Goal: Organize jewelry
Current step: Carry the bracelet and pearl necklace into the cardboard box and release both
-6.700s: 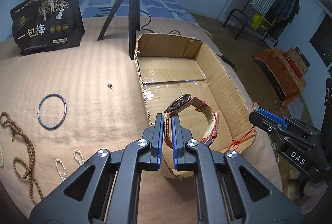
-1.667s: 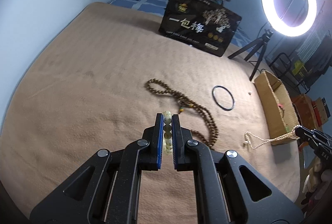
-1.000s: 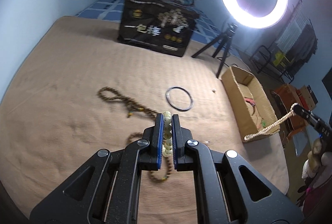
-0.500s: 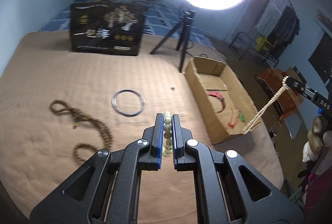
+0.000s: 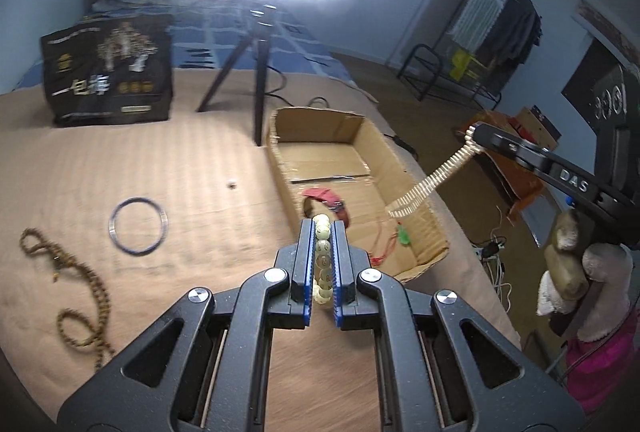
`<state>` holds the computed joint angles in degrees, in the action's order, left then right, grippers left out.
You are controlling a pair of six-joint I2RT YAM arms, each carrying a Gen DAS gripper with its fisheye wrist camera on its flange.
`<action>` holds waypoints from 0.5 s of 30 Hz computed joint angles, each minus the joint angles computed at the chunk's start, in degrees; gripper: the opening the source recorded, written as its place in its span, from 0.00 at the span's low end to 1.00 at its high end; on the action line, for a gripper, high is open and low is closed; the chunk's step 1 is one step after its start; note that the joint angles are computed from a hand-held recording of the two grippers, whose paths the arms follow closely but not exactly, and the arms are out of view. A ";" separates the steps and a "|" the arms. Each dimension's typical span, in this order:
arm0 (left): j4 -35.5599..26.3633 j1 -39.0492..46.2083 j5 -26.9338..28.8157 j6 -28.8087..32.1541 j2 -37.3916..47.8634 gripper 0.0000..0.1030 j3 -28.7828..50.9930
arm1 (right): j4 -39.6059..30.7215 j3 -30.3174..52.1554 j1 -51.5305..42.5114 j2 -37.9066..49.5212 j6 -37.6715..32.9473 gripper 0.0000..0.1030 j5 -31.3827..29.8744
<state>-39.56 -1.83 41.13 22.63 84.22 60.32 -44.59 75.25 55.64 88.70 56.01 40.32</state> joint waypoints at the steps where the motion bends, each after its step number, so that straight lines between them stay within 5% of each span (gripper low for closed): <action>1: 0.73 -1.23 -0.40 -0.90 -0.09 0.05 -0.34 | 0.34 -0.33 -0.65 -0.09 -0.34 0.01 -0.27; 15: 9.45 -13.03 -7.19 -9.10 2.33 0.05 -3.35 | 8.57 -8.03 -8.85 0.13 -3.23 0.01 -6.77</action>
<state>-30.10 -14.87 33.94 13.53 86.55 56.97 -36.02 67.22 46.79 88.83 52.77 33.55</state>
